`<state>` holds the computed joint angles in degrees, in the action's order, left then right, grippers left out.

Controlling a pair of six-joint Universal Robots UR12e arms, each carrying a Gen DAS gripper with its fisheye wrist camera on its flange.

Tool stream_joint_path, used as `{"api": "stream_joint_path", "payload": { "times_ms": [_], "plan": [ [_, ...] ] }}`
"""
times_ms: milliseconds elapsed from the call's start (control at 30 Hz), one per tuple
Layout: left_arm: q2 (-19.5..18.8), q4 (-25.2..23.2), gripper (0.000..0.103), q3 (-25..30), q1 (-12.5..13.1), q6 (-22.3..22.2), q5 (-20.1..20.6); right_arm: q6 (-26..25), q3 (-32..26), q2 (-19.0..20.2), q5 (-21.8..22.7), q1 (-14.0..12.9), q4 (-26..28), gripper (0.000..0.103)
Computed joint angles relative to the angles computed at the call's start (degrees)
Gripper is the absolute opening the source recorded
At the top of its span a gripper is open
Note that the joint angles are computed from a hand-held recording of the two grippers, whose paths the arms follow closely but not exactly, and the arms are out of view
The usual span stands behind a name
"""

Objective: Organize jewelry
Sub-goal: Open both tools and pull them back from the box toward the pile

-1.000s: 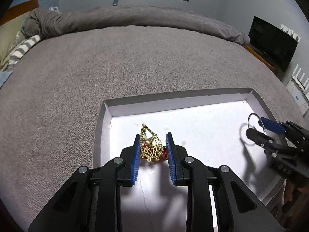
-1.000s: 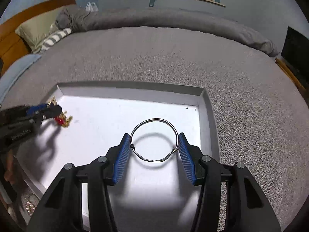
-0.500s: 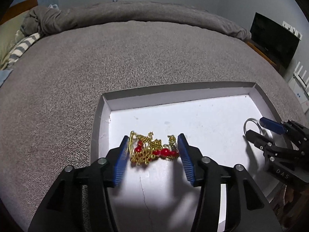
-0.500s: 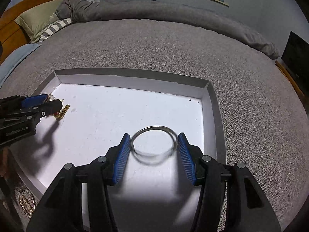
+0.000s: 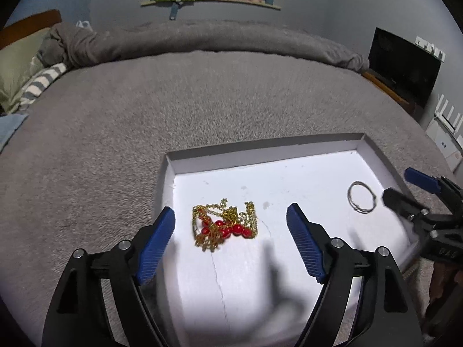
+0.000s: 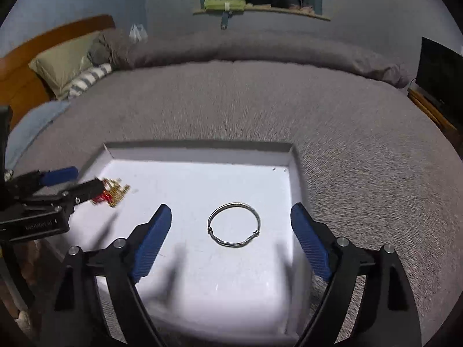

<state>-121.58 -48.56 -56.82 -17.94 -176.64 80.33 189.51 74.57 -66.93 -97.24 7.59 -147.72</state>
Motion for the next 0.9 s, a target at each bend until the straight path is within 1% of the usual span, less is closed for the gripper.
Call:
{"api": "stream_joint_path", "payload": {
  "times_ms": [33, 67, 100, 200, 367, 467, 633, 800, 900],
  "plan": [
    [0.6, 0.9, 0.086, -0.8, 0.1, -0.2, 0.1, 0.5, 0.7, -0.5, 0.1, -0.1, -1.1, 0.09],
    [1.1, 1.7, 0.088, -1.4, 0.1, -0.3, 0.2, 1.2, 1.8, -1.3, 0.2, -0.2, -2.7, 0.095],
    [2.0, 3.3, 0.09, -2.8, 0.1, -0.3, 0.7, 1.4, 2.4, -1.6, 0.1, -0.1, -3.8, 0.098],
    [3.7, 6.5, 0.093, -5.4, 0.2, -0.6, 1.2, 1.3, 4.2, -2.9, -1.5, 0.1, -6.7, 0.098],
    [6.2, 9.4, 0.094, -9.1, 0.8, -1.9, -0.1, 2.0, 7.4, -4.7, -1.7, 0.4, -9.6, 0.098],
    [7.8, 10.8, 0.094, -11.7, 1.0, -1.5, 0.4, 0.5, 8.6, -5.4, -3.0, 1.1, -9.8, 0.098],
    [9.9, 12.3, 0.094, -15.2, 1.4, -1.1, -1.1, -2.6, 11.0, -6.6, -5.7, 2.2, -11.2, 0.098],
    [11.8, 13.2, 0.095, -18.9, 1.4, 0.5, -1.3, -3.0, 13.4, -8.0, -5.6, 2.2, -11.8, 0.098],
    [12.6, 12.9, 0.095, -20.4, 1.2, 2.0, -1.7, -2.5, 14.3, -8.5, -5.7, 1.8, -10.5, 0.098]
  ]
}}
